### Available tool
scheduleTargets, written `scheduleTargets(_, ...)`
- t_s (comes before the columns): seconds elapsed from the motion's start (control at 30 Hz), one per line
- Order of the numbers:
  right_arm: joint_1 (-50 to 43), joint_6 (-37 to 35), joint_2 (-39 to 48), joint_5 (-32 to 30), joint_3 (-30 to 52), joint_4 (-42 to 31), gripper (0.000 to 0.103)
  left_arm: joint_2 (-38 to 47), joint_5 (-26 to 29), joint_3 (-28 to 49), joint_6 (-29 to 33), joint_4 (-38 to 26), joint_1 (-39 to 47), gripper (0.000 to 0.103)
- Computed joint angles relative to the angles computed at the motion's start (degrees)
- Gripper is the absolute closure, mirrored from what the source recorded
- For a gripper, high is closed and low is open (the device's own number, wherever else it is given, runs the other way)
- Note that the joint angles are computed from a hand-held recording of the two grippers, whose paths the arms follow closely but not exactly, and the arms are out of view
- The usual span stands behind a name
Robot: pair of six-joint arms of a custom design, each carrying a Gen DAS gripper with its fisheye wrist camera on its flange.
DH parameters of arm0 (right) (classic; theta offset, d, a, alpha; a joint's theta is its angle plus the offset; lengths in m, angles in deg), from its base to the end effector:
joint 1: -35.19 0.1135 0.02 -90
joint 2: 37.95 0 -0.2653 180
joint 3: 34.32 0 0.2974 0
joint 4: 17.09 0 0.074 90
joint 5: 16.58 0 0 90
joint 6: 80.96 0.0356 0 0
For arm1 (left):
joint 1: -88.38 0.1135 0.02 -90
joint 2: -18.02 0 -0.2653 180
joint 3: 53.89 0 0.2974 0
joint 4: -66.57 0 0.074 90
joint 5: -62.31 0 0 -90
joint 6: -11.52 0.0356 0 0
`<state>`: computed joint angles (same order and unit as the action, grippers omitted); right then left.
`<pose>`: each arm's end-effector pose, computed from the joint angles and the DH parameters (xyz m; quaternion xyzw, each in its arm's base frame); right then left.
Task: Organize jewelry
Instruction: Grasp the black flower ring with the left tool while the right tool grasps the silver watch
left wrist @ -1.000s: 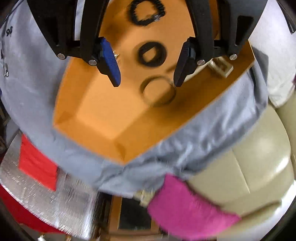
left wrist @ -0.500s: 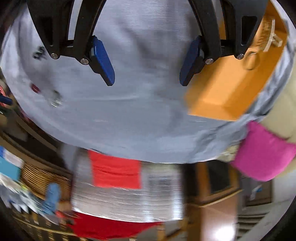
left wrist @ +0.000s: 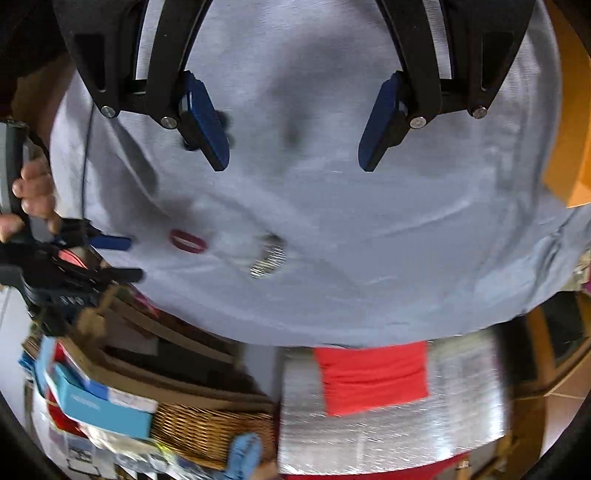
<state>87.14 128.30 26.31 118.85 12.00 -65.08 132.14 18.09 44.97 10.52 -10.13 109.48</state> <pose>0.1606 0.1640 0.1705 0.5670 0.7063 0.1628 0.3913 0.3935 0.1245 0.1786 0.5089 0.7678 -0.2357 0.3097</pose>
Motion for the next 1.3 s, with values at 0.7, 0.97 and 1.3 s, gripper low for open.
scheduleTargets(0.7,-10.61,-13.76,4.14,-8.37,0.61,9.38,0.058,-0.21,-9.62,-7.29,4.24,-3.43,-5.26,0.072)
scheduleTargets(0.97,-16.58,-27.48,12.47,-13.17,6.42,18.83,0.058,5.75,-6.4,3.25,0.75,-9.23,-3.38,0.084)
scheduleTargets(1.3,-25.78,-31.73,26.34,-18.33,15.75,23.69,0.058,14.62,-2.49,19.6,-8.44,-8.54,0.56,0.084)
